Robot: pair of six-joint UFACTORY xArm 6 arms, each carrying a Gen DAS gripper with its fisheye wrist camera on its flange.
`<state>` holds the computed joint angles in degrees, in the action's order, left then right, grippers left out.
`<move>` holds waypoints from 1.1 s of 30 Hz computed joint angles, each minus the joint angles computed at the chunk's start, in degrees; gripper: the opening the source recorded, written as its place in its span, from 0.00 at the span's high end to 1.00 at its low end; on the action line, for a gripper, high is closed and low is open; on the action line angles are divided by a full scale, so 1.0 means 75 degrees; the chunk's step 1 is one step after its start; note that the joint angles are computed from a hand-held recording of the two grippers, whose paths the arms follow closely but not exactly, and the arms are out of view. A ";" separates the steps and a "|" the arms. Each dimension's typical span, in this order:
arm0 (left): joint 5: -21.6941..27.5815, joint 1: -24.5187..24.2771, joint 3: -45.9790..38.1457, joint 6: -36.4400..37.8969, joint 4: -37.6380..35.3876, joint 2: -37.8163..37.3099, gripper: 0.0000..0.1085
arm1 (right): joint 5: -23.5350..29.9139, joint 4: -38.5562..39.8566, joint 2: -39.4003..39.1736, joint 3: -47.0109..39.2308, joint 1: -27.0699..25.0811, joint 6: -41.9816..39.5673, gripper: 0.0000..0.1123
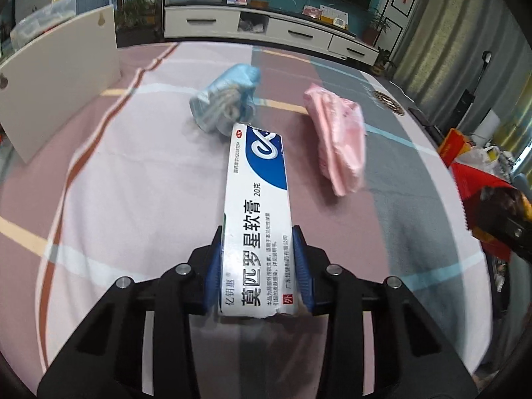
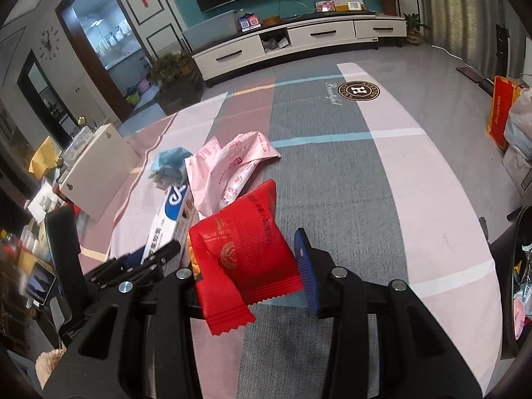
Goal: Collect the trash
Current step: 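Grasp the white medicine box with the left tool while the right tool grasps the red packet, then carry the medicine box and red packet over to the black bin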
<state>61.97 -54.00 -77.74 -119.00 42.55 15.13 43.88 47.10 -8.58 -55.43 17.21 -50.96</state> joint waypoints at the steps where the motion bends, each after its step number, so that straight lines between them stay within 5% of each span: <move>1: -0.0009 -0.0050 -0.0027 -0.0074 0.0050 -0.0013 0.64 | 0.0018 0.0011 -0.0004 -0.0012 -0.0026 -0.0022 0.63; 18: 0.1827 -0.1247 -0.1087 -0.0847 0.1062 -0.0390 0.64 | 0.0175 0.0641 -0.0546 0.0093 -0.0442 -0.0500 0.63; 33: 0.2567 -0.1919 -0.2672 0.0169 0.1988 0.0371 0.63 | 0.0363 0.1189 -0.1018 0.0181 -0.0794 -0.0967 0.63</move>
